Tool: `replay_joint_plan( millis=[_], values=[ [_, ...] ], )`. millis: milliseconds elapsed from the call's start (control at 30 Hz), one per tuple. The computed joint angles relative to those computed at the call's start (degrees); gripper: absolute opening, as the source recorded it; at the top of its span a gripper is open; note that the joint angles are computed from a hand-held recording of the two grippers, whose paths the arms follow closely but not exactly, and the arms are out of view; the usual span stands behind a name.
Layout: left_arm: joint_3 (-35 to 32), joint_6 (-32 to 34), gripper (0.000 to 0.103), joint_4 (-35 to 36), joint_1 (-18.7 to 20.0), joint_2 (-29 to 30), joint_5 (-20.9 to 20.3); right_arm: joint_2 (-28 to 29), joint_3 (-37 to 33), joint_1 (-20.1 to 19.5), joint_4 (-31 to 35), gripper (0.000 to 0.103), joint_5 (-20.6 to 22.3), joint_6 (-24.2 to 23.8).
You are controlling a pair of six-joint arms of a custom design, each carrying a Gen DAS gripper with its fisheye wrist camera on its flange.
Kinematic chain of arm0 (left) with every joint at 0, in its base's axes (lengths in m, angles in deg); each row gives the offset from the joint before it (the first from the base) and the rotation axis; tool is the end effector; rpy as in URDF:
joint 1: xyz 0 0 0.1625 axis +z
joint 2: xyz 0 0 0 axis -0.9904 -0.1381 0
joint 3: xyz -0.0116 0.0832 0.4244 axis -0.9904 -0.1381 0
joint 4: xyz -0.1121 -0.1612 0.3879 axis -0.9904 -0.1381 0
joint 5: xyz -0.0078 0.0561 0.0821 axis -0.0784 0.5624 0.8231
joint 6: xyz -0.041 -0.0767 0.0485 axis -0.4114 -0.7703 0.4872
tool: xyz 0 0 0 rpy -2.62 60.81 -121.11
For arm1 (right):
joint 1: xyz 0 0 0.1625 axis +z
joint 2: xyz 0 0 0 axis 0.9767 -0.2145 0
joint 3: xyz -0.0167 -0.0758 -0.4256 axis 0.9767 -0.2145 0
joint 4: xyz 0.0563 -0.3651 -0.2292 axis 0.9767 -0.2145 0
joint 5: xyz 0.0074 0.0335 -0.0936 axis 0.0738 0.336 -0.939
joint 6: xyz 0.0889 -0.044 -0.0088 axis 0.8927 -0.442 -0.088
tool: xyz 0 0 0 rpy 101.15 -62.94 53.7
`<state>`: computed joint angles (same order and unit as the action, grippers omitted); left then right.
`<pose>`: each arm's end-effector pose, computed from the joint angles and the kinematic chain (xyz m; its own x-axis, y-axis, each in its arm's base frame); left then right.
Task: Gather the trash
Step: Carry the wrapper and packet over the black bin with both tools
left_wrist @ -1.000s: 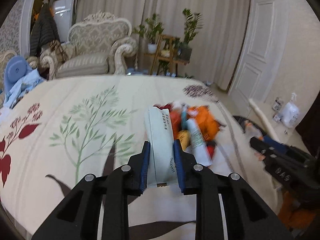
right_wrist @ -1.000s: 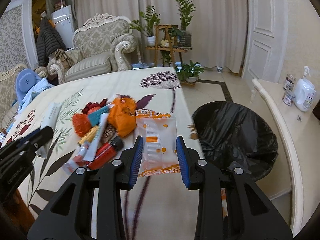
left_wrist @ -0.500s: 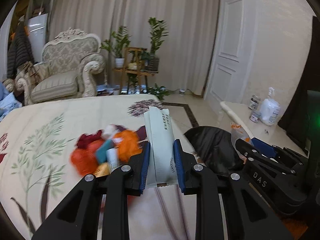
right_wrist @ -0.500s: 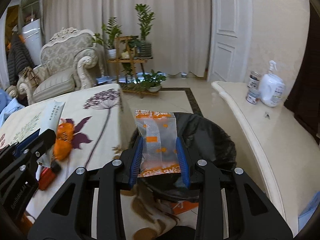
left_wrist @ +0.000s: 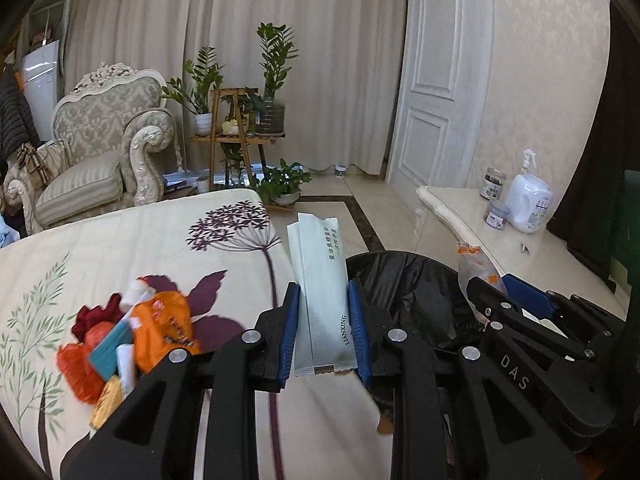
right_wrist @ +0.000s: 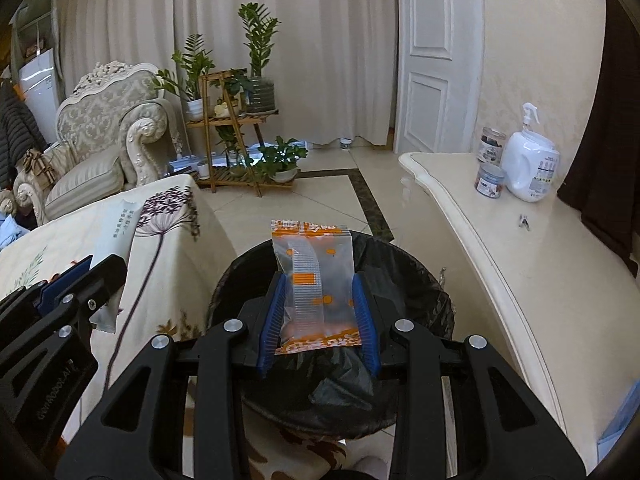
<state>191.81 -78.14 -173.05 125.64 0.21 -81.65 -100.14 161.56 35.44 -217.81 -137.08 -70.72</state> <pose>-0.0250 -0.3346 0.2056 -0.7459 -0.1866 -0.6394 0.4706 0.5317 -0.7042 0.2690 -0.4274 -0.0845 -0.7068 -0.2661 0.6555 -0.6611 0.5783 -0.4781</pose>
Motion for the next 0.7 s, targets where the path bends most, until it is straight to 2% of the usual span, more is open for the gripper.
replay_joint_plan(
  millis=[200,433,700],
  values=[
    [-4.56,6.26,0.026,-5.57,4.04,5.23,-2.98,0.34,-1.97,-1.37,1.00,0.033,-0.02,-0.19],
    [-7.30,8.63,0.026,-6.12,7.03,7.30,-5.16,0.71,-3.49,-2.59,1.43,0.033,-0.14,-0.56],
    [-9.54,9.05,0.027,-3.16,9.02,8.34,-6.69,1.12,-4.81,-3.33,1.71,0.034,-1.07,-0.24]
  ],
)
